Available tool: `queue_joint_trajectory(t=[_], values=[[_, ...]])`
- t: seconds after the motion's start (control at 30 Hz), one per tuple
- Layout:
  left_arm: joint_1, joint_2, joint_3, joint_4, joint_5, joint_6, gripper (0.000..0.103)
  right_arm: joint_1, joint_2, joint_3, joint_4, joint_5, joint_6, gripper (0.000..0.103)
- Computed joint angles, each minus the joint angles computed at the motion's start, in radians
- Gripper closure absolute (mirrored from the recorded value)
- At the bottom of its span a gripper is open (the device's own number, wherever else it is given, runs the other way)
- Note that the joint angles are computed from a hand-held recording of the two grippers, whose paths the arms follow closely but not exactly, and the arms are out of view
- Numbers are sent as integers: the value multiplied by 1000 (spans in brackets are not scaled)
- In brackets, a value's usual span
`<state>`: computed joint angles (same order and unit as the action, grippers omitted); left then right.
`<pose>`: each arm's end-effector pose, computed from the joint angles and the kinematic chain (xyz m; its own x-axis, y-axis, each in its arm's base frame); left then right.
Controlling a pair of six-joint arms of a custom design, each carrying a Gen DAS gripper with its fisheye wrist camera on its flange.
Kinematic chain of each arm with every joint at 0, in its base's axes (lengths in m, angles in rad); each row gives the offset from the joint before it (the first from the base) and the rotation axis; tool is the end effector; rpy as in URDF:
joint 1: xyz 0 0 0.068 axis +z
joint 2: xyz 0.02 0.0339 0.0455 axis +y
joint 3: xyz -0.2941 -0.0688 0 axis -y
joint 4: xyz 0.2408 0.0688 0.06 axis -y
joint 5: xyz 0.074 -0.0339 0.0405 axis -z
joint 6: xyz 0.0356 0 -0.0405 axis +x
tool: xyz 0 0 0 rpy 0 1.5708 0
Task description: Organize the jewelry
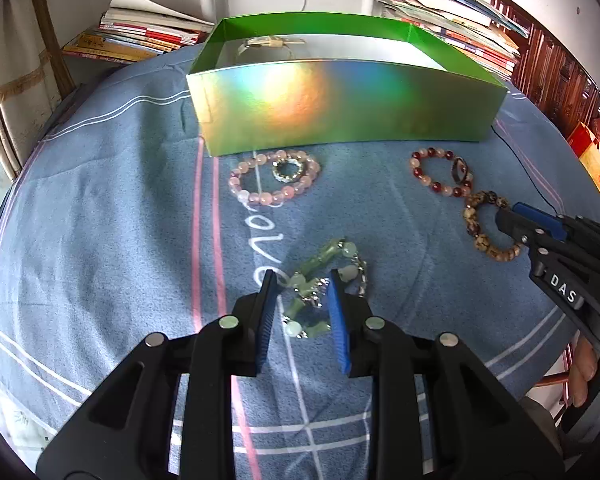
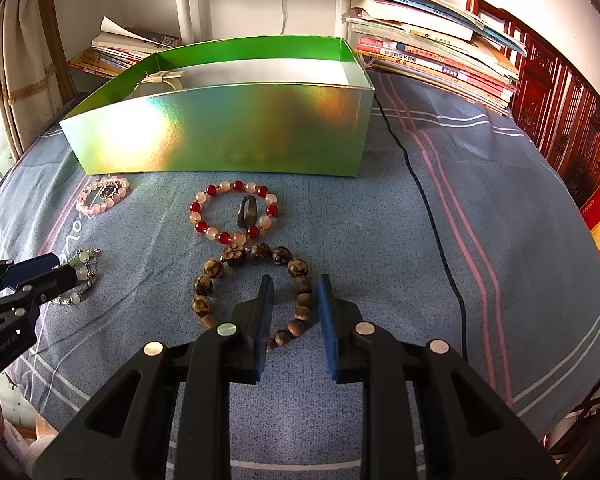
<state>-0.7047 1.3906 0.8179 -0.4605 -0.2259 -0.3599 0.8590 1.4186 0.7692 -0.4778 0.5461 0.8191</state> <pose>0.2016 -0.1610 0.2294 -0.8040 0.2331 -0.5470 0.2787 0.9604 -0.0003 0.1762 0.1759 0.2121 -0.7692 0.0641 -0.6358 0.0886 0.9960 -0.0068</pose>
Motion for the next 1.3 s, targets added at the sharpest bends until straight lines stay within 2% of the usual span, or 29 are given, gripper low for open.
queue_joint_trajectory(t=[0.2, 0.33, 0.37, 0.4, 0.43, 0.53, 0.63, 0.83, 0.97, 1.1, 1.13, 1.2, 1.3], values=[[5, 17, 4, 24, -3, 19, 77, -1, -1, -2, 2, 1, -2, 78], [2, 39, 14, 45, 1, 23, 73, -2, -3, -5, 5, -1, -1, 77], [1, 45, 19, 47, -3, 20, 78, -4, -5, -7, 6, -2, -3, 76], [0, 50, 25, 44, -5, 15, 91, -5, -6, -8, 8, -3, -3, 76], [-2, 54, 33, 35, -11, 5, 93, -6, -8, -9, 8, -3, -3, 75], [14, 49, 33, 23, -3, -21, 94, -7, -12, -13, 11, -4, -5, 75], [20, 39, 35, -16, -42, -66, 95, -6, -13, -13, 10, -4, -6, 75], [38, 20, 21, -23, -28, -68, 88, 0, -4, -5, 2, 6, 1, 74], [26, 40, 29, -1, -38, -54, 77, 3, -3, -5, 1, 8, 4, 73], [15, 55, 33, 21, -55, -46, 76, 3, -4, -6, 2, 8, 4, 73], [11, 56, 32, 24, -60, -43, 78, 3, -4, -6, 2, 8, 4, 73], [2, 57, 31, 30, -58, -34, 89, 3, -3, -5, 2, 8, 4, 73], [-8, 61, 35, 27, -68, -34, 94, 6, -2, -3, -2, 11, -1, 73]])
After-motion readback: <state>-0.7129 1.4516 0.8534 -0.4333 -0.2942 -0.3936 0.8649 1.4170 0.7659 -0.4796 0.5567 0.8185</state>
